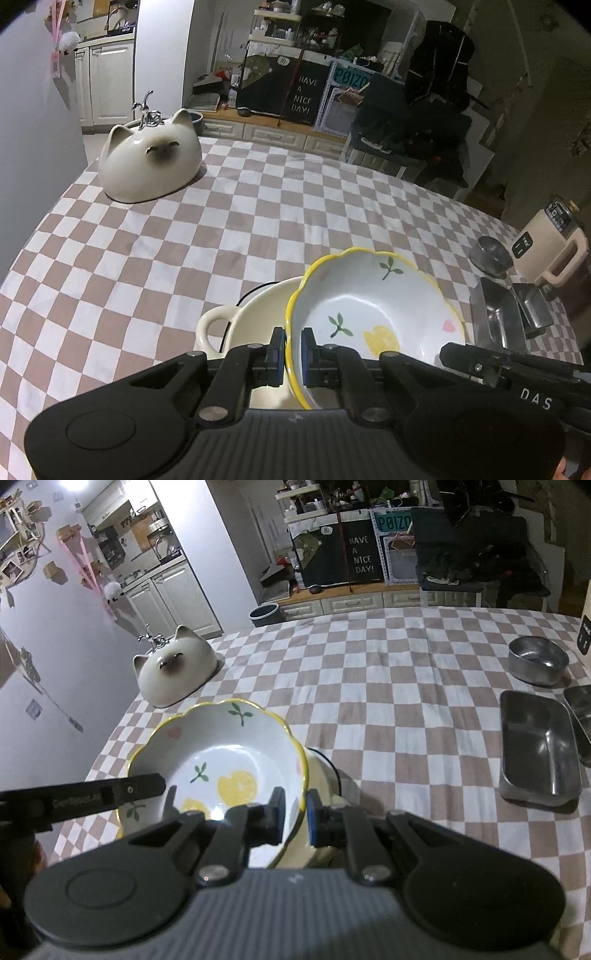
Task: Organize plates and bowls
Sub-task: 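Lower the lemon bowl into the cream bowl with both tools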
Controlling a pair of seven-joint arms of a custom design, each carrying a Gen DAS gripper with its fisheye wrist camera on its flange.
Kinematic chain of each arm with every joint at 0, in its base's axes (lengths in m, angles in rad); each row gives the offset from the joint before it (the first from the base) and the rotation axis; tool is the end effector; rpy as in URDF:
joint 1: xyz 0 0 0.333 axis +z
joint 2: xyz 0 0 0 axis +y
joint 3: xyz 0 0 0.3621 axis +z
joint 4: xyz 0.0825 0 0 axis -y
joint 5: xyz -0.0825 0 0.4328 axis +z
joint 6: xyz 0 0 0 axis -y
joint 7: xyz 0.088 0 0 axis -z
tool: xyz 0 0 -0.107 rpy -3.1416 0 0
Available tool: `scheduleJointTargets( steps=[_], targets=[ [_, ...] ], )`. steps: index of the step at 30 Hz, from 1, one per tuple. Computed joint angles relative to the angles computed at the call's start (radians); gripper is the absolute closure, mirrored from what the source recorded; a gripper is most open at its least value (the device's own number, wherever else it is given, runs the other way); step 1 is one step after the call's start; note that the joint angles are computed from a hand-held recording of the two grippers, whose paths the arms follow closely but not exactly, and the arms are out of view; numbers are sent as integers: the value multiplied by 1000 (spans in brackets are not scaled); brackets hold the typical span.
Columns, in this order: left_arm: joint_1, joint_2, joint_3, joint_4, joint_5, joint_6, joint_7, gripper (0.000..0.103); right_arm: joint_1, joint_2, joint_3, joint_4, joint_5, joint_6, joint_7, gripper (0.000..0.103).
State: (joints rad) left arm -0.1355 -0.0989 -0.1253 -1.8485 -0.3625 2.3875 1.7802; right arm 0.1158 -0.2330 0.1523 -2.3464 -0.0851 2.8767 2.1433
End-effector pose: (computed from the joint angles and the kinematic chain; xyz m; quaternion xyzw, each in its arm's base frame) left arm 0.5989 -0.1671 0.6722 -0.5610 0.7528 -0.3288 0.1020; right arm 0.5258 0.1544 0.5332 -0.5798 0.7246 -0.1719 0.3306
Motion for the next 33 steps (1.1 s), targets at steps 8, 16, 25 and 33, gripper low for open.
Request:
scheduleJointTargets(
  steps=[8, 16, 25, 33],
  targets=[
    [10, 25, -4, 22, 41, -25, -18, 94, 17, 27, -7, 30, 3, -34, -2, 88],
    [23, 59, -13, 51, 81, -61, -34, 94, 54, 64, -37, 60, 63, -73, -27, 90],
    [32, 98, -26, 88, 113, -101, -29, 94, 70, 104, -53, 92, 86, -119, -18, 91],
    [34, 121, -37, 106, 136, -121, -27, 94, 81, 124, -65, 112, 71, -163, 16, 91]
  ],
)
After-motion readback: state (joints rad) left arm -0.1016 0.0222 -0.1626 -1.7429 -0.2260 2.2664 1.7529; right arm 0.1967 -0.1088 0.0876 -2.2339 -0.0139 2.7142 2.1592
